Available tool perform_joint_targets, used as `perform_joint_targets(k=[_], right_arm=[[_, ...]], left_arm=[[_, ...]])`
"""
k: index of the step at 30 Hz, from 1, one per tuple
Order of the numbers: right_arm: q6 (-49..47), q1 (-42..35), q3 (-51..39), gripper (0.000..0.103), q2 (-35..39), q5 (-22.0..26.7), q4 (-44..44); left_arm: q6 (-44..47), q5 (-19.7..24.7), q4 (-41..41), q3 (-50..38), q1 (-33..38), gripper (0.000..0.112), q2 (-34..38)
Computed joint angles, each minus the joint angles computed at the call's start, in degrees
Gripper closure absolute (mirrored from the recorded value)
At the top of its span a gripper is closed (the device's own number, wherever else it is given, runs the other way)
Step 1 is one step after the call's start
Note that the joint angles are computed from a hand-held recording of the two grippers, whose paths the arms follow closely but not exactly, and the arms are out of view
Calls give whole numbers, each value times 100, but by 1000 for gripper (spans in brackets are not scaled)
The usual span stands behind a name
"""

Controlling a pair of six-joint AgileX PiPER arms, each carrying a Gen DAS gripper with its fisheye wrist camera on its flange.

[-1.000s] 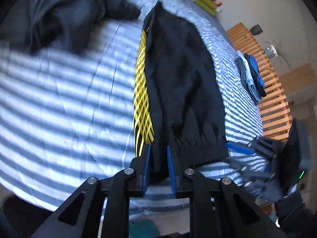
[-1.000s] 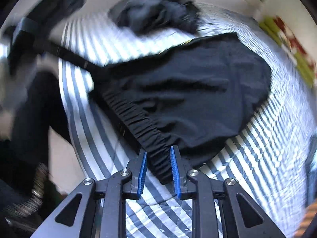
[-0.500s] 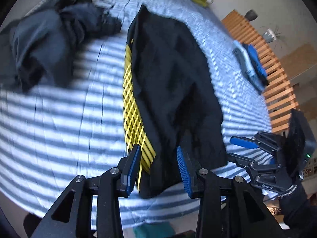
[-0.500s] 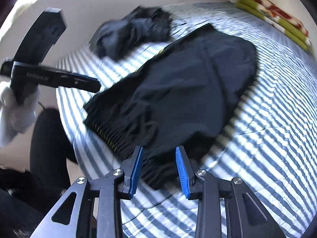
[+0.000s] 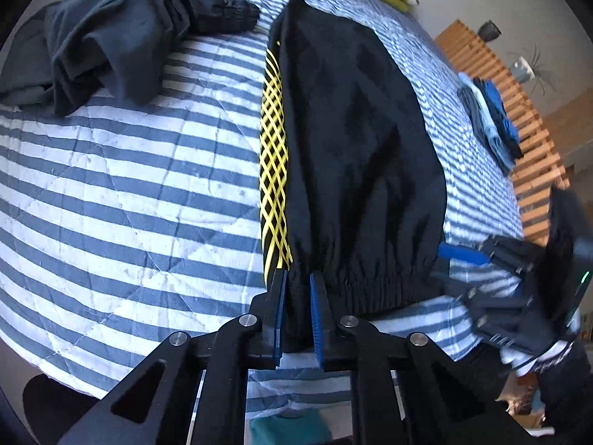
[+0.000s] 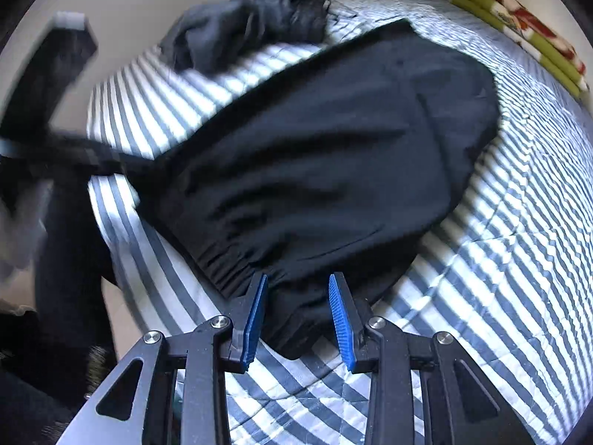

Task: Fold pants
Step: 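Hold the cuff with the left tool while the right tool lifts the waistband toward it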

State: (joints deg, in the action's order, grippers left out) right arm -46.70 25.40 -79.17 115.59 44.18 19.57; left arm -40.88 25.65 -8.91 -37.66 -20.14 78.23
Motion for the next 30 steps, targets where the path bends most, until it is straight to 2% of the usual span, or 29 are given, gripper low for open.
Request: perform_joint_targets(k=[2, 6, 10, 12, 15, 21, 24, 26, 28, 29, 30], right_arm=[[-34, -19, 14, 72, 12, -22, 20], [40, -181, -298, 72, 140, 403, 160], [47, -328, -401, 72, 161, 615, 361], [58, -387, -404, 72, 134, 652, 433], [72, -415, -377, 72, 74, 635, 480], [81, -409, -374, 72, 71, 705, 399], [67, -370, -342, 72, 159, 736, 334], [61, -324, -301, 72, 165, 684, 298], [32, -355, -384, 72, 176, 784, 351], [-44, -441, -480, 72, 183, 939, 488], [-67, -501, -560, 72, 201, 1030, 554]], left_arm=[[-21, 136, -29, -125, 47, 86, 87], [39, 167, 100, -301, -53, 87, 117], [1237, 219, -987, -314, 189, 88, 208], [1283, 190, -1041, -253, 228, 103, 200], [1402, 71, -1366, -130, 337, 104, 46], [605, 107, -981, 108, 73, 104, -695], [267, 64, -704, 271, -160, 102, -590], [503, 77, -897, 317, -101, 99, -389], [930, 181, -1218, 284, 139, 84, -337], [896, 262, -1128, 225, 205, 66, -347], [674, 286, -859, 175, 261, 53, -444]])
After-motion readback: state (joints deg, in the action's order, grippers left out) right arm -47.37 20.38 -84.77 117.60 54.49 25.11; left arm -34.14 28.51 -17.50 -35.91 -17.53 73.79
